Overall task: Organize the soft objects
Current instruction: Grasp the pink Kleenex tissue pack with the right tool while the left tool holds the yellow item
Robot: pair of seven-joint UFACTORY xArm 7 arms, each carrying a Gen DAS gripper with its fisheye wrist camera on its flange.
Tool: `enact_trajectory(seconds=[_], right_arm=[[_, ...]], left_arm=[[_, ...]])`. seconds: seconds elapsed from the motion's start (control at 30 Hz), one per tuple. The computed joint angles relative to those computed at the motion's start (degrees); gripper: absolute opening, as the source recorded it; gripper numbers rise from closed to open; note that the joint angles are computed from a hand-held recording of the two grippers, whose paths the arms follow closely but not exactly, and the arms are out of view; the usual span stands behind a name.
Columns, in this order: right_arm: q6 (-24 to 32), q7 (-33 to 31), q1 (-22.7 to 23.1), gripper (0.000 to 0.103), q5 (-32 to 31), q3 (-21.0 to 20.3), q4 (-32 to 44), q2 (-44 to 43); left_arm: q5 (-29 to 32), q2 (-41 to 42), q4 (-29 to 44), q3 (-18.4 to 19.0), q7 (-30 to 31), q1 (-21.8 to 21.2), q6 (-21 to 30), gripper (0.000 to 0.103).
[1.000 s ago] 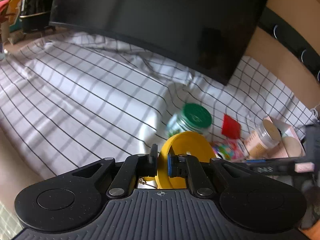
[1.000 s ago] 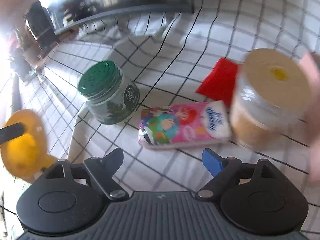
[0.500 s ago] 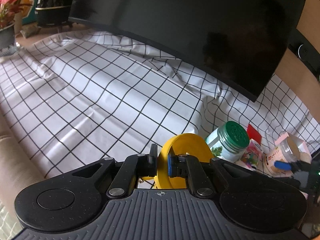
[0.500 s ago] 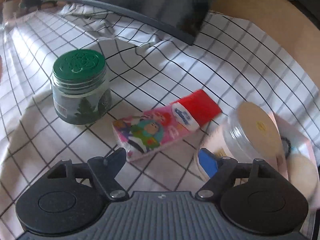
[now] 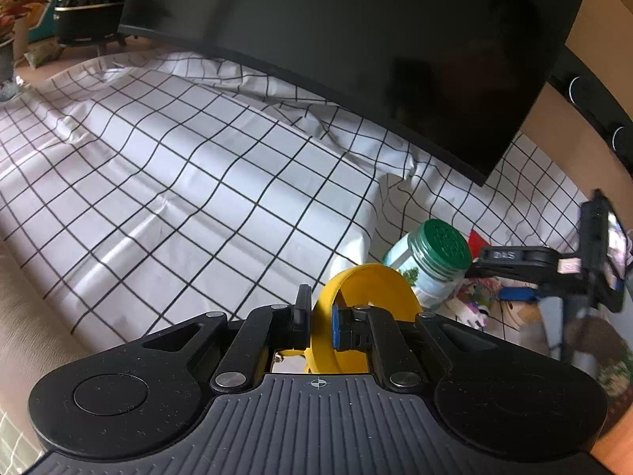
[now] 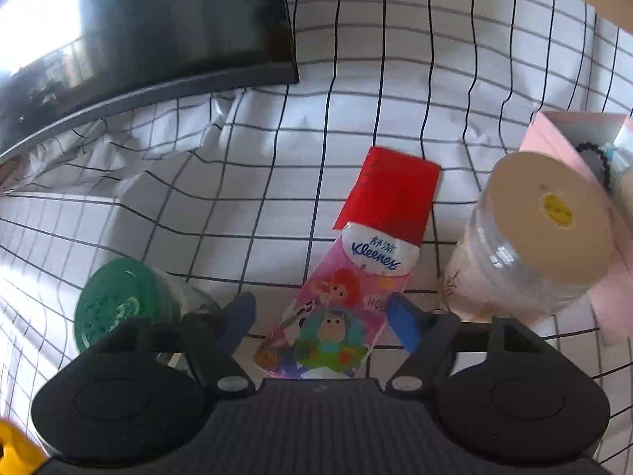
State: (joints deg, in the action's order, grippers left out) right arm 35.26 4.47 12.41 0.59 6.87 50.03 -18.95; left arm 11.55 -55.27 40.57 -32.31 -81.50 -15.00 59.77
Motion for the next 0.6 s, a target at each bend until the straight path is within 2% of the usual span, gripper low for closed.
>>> enact_trajectory(seconds=[0.07,0.1,0.17,0.27,0.37,0.43,0.5,0.53,0.57,0.6], right_arm=[[-0.59,-0.08,-0.13,0.064,-0.54,0.1,-0.48,0.11],[-0.96,-1.31,0.33,0.058,0.13,-0.4,-0.88,-0.05],[-0.76,-4.27,1.1,0.053,1.45,-1.4,-1.62,-0.73],[-0.29,-9.21,2.18,0.052,4.0,-2.85,-3.25,-2.59],[1.06,-16.95,3.59,0.051,7.35,-5.37,-5.62,-5.85],[-0.24,-22.84,3.51,0.051,6.86,-6.11,-8.86,-9.49],[-3.64,-28.14,3.08,0.057,5.01,-6.35,-12.63,-13.29],[-5.4,-31.78,3.82,0.063,4.98,-7.46,-14.55,-15.42],[-6.24,-34.09,4.21,0.076,5.06,-8.05,-15.59,-16.86],[-7.62,-35.91,4.34,0.079,5.05,-8.36,-16.96,-18.48]], left_arm=[[-0.44,0.0,0.29,-0.31,-0.41,-0.3,0.38,0.011],[-0.72,0.15,0.42,-0.44,-0.55,-0.52,0.45,0.011],[-1.18,0.73,0.66,-0.61,-0.74,-0.84,0.44,0.011],[-1.57,1.97,0.8,-0.45,-0.54,-1.46,-0.4,0.011],[-1.43,3.59,1.11,-0.21,-0.05,-1.87,-1.91,0.011],[-1.05,4.64,1.41,-0.21,0.21,-1.92,-2.79,0.012],[-0.67,5.43,1.45,-0.17,0.19,-1.91,-3.73,0.012],[-0.52,5.72,1.39,-0.15,0.08,-1.93,-4.14,0.012],[-0.4,6.03,1.38,-0.18,-0.1,-1.93,-4.5,0.012],[-0.33,6.32,1.34,-0.2,-0.29,-1.99,-4.83,0.012]])
